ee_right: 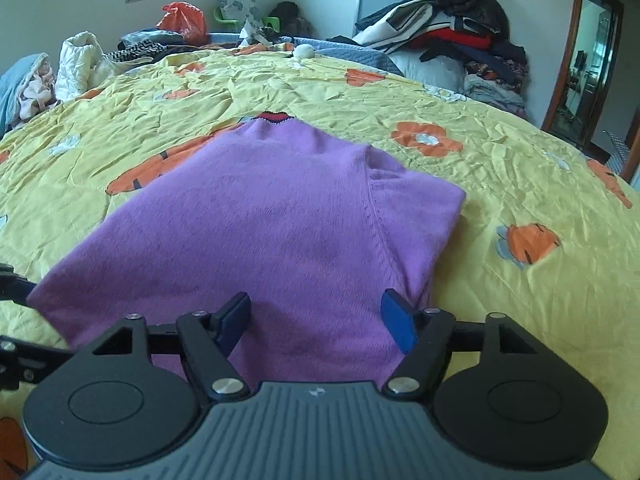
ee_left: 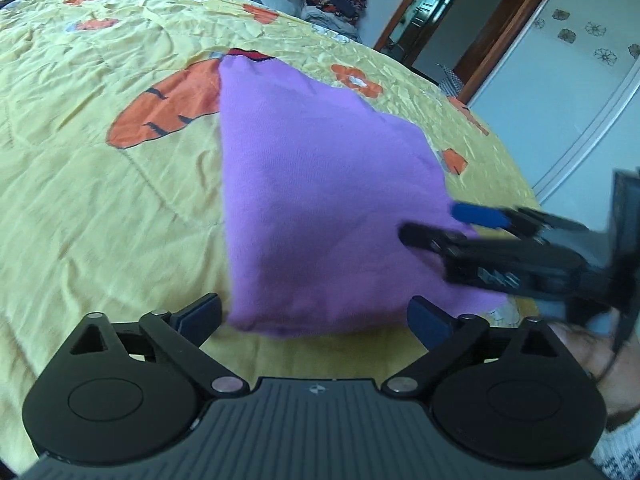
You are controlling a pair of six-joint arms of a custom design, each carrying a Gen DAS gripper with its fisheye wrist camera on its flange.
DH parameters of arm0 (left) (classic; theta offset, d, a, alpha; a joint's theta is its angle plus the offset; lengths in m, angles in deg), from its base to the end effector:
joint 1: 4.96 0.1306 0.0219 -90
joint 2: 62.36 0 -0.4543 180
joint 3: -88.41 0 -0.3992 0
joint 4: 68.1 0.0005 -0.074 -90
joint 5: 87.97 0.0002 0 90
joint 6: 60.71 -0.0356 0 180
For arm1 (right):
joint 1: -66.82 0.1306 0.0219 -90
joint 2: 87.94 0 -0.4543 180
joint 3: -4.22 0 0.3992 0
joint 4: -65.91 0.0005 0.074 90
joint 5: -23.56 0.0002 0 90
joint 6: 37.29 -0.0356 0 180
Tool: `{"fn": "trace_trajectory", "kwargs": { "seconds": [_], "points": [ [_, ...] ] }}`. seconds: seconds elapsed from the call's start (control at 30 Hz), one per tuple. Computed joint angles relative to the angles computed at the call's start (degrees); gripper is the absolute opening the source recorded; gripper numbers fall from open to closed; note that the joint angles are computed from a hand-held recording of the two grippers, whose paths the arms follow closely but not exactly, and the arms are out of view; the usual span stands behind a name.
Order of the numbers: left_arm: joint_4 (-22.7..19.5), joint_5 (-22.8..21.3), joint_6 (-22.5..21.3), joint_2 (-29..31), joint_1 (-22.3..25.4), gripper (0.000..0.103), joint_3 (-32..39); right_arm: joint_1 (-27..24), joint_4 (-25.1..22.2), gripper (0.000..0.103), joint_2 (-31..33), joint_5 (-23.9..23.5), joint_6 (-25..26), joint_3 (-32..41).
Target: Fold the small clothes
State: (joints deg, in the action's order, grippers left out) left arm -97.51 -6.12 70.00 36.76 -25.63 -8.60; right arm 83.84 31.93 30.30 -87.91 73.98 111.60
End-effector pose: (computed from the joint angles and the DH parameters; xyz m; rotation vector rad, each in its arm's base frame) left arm 0.5197 -0.1912 0.3901 -0.4828 2.3340 -0.3510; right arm 0.6702 0.2183 0.3799 -0.9308 2.1251 0.4025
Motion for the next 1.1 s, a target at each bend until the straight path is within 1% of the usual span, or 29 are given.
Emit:
{"fn": "trace_trajectory", "kwargs": {
  "seconds": [0.03,0.07,0.13,0.17,0.2,0.27,0.3,0.33,0.37,0.47,0.53,0.6,0.63,0.7,0.73,0.8,0.9,0.97,1.1],
  "points": [
    [-0.2,-1.0,0.4,-0.3,-0.1,0.103,-0.4,-0.2,0.0,0.089,-0.9,0.0,-0.6,-1.2],
    [-0.3,-1.9,0.6,-0.6,-0.3,0.103,-0.9,-0.6,0.9,0.09,-2.1,0.0,-1.6,-3.2],
    [0.9,-2.9,0.8,-1.3,-0.5,0.103,-2.1,-1.3,4.0,0.092,-5.0,1.1,-3.3,-8.4],
    [0.8,-3.5,0.7,-1.5,-0.7,0.103,-2.4,-1.6,4.5,0.094,-6.1,1.8,-3.7,-10.5],
    [0.4,-4.4,0.7,-1.6,-1.0,0.103,-2.4,-2.2,5.3,0.095,-7.2,2.5,-5.2,-12.7],
    [-0.1,-5.7,0.8,-1.5,-1.6,0.103,-2.2,-3.4,6.7,0.095,-9.1,1.9,-8.3,-16.6],
    [-0.5,-6.7,0.6,-1.3,-2.0,0.103,-2.0,-3.8,8.4,0.096,-10.0,1.7,-8.6,-18.7],
    [-1.1,-7.6,0.3,-1.0,-2.4,0.103,-1.6,-3.8,11.5,0.098,-11.2,2.6,-8.4,-21.1],
    [-1.7,-8.6,-0.1,-0.6,-2.7,0.103,-1.2,-3.5,12.0,0.103,-11.6,4.1,-8.7,-22.0],
    [-3.5,-12.6,-0.4,0.5,-4.1,0.103,0.0,-3.0,11.9,0.103,-11.5,5.2,-9.8,-21.7],
    [-5.9,-15.0,0.8,1.5,-4.9,0.103,1.5,-2.4,11.9,0.103,-11.0,6.2,-10.6,-21.1],
    [-8.4,-17.6,1.0,2.8,-5.7,0.103,3.1,-1.9,12.5,0.103,-10.5,6.6,-10.6,-20.7],
    [-10.2,-19.6,1.2,3.8,-6.2,0.103,4.3,-1.8,12.5,0.103,-10.1,6.6,-10.9,-20.3],
    [-15.3,-22.4,1.1,6.0,-7.0,0.103,7.5,-1.6,12.2,0.103,-9.5,7.3,-11.6,-19.4],
    [-16.4,-23.8,1.5,6.7,-7.4,0.103,8.3,-1.6,12.2,0.103,-9.3,7.3,-11.5,-19.1],
    [-15.6,-25.6,3.5,6.7,-7.9,0.103,7.6,-1.7,12.0,0.103,-8.8,7.3,-11.8,-18.6],
    [-14.5,-27.4,4.3,6.6,-8.3,0.103,6.9,-1.9,11.9,0.103,-8.3,6.8,-11.3,-17.9],
    [-14.3,-28.2,4.8,6.7,-8.4,0.103,6.9,-1.9,12.1,0.103,-8.1,7.0,-11.7,-17.6],
    [-15.5,-29.1,6.1,7.3,-8.7,0.103,7.8,-1.6,12.2,0.103,-7.7,7.1,-11.6,-17.2]
  ]
}}
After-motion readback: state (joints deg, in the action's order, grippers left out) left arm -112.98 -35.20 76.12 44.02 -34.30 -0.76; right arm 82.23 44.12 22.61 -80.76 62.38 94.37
